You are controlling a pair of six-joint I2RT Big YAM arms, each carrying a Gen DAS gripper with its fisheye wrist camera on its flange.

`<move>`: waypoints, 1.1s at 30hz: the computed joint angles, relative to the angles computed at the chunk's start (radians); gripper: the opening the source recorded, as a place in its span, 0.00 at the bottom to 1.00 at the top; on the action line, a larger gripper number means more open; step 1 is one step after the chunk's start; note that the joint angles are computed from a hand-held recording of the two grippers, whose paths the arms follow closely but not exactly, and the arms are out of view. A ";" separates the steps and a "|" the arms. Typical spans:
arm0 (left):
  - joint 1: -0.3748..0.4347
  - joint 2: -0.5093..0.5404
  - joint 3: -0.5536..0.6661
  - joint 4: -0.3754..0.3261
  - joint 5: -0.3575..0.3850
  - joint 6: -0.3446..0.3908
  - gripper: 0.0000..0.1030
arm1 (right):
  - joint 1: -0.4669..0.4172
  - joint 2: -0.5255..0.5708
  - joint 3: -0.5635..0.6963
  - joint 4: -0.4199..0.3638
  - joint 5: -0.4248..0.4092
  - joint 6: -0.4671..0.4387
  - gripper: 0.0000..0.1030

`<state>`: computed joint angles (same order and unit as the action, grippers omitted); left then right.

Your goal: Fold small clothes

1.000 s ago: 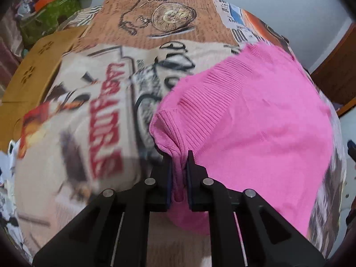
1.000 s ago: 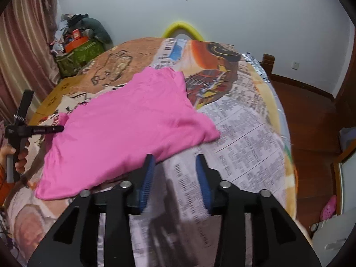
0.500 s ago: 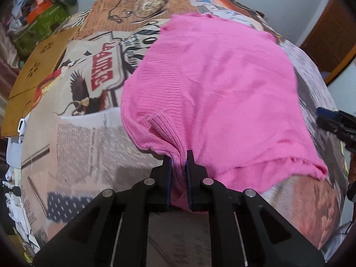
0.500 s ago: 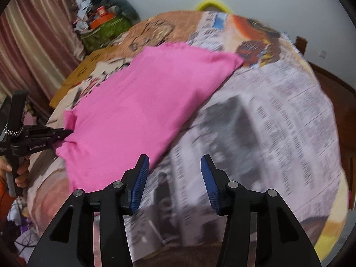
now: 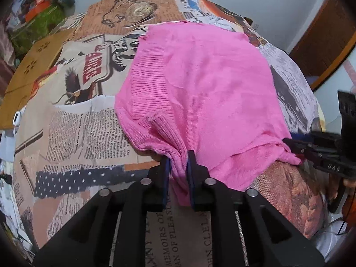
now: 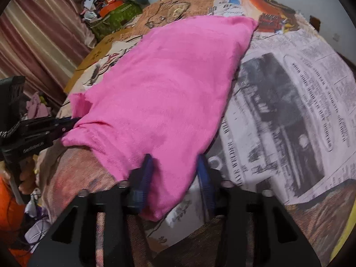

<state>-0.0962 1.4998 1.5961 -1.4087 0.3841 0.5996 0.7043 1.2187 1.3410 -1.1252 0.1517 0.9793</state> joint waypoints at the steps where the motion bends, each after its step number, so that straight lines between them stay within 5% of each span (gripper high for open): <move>1: 0.006 0.004 0.008 -0.006 0.003 -0.006 0.18 | 0.004 0.002 0.003 0.002 -0.002 -0.006 0.13; 8: 0.048 0.021 0.052 0.003 0.016 -0.039 0.35 | 0.028 0.031 0.040 -0.057 0.056 -0.049 0.05; 19: 0.069 0.045 0.097 0.003 0.013 -0.049 0.37 | 0.029 -0.020 0.009 -0.174 0.118 -0.014 0.06; 23: 0.049 0.048 0.110 0.015 0.011 -0.048 0.45 | 0.012 -0.045 0.016 -0.194 0.101 0.001 0.07; 26: 0.026 0.058 0.131 0.023 0.018 -0.050 0.50 | 0.013 -0.032 0.068 -0.232 0.169 -0.024 0.08; 30: -0.021 0.077 0.165 0.036 0.019 -0.067 0.54 | -0.010 -0.026 0.105 -0.194 0.216 -0.085 0.32; 33: -0.059 0.092 0.178 0.043 0.018 -0.076 0.56 | -0.029 -0.006 0.122 -0.148 0.216 -0.128 0.40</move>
<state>-0.1549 1.5917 1.7737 -1.3661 0.4023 0.5237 0.6751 1.2123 1.4626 -1.2729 0.3676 0.8512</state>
